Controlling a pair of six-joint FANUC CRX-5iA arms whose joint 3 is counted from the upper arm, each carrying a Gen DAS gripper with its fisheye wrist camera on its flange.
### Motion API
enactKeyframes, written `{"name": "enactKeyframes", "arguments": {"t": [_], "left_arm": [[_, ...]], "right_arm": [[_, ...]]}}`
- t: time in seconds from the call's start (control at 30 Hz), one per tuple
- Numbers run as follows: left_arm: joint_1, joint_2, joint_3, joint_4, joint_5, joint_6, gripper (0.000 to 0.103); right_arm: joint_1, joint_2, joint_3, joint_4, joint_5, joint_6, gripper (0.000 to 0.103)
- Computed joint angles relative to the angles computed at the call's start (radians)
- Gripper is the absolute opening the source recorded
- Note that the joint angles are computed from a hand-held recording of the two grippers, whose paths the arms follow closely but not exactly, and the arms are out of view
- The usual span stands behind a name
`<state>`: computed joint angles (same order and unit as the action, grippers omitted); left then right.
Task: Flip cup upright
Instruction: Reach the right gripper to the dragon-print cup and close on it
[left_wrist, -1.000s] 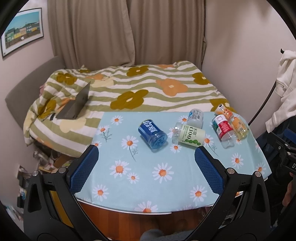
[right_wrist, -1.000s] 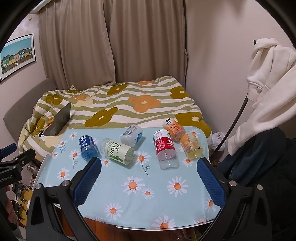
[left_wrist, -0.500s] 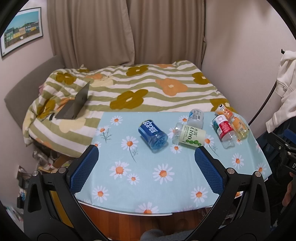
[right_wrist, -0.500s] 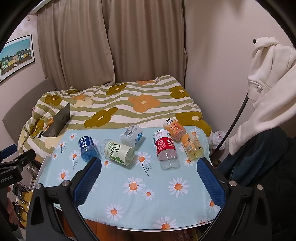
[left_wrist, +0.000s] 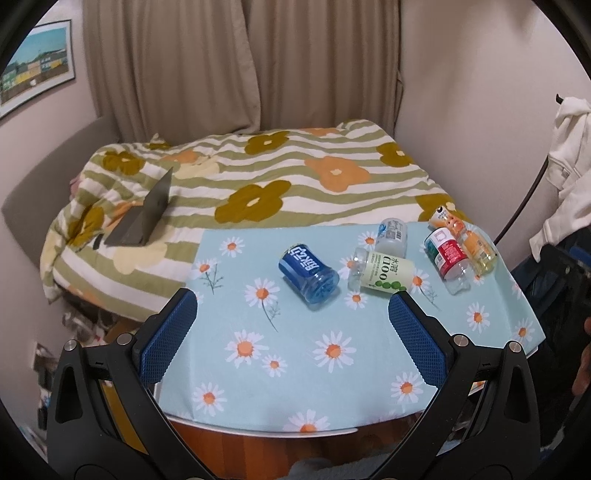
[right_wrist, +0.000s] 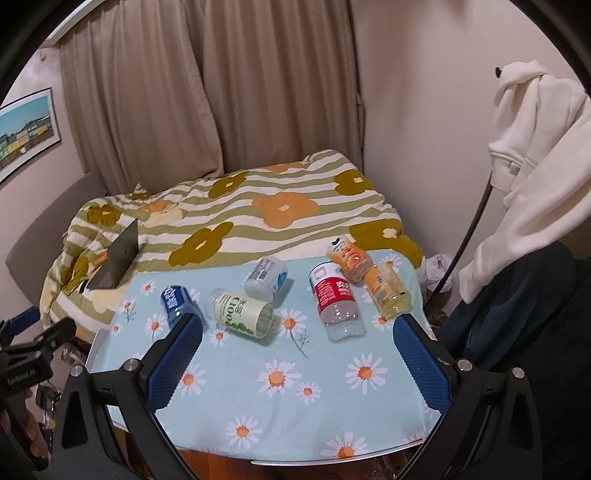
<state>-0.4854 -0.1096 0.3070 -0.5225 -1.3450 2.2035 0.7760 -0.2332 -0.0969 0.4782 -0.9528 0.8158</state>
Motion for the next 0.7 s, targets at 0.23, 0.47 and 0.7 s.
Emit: {"name": "enactKeyframes", "arguments": {"t": [0.23, 0.47, 0.7], "left_arm": [[0.094, 0.000, -0.032, 0.101, 0.072, -0.091, 0.103], [0.118, 0.097, 0.046, 0.123, 0.034, -0.081, 0.103], [0.114, 0.237, 0.181, 0.135, -0.067, 0.015, 0.103]], "right_arm": [[-0.059, 0.061, 0.096, -0.048, -0.025, 0.034, 0.103], [-0.196, 0.224, 0.305, -0.190, -0.102, 0.290, 0.103], [-0.354, 0.462, 0.598, -0.427, -0.214, 0.618, 0.103]]}}
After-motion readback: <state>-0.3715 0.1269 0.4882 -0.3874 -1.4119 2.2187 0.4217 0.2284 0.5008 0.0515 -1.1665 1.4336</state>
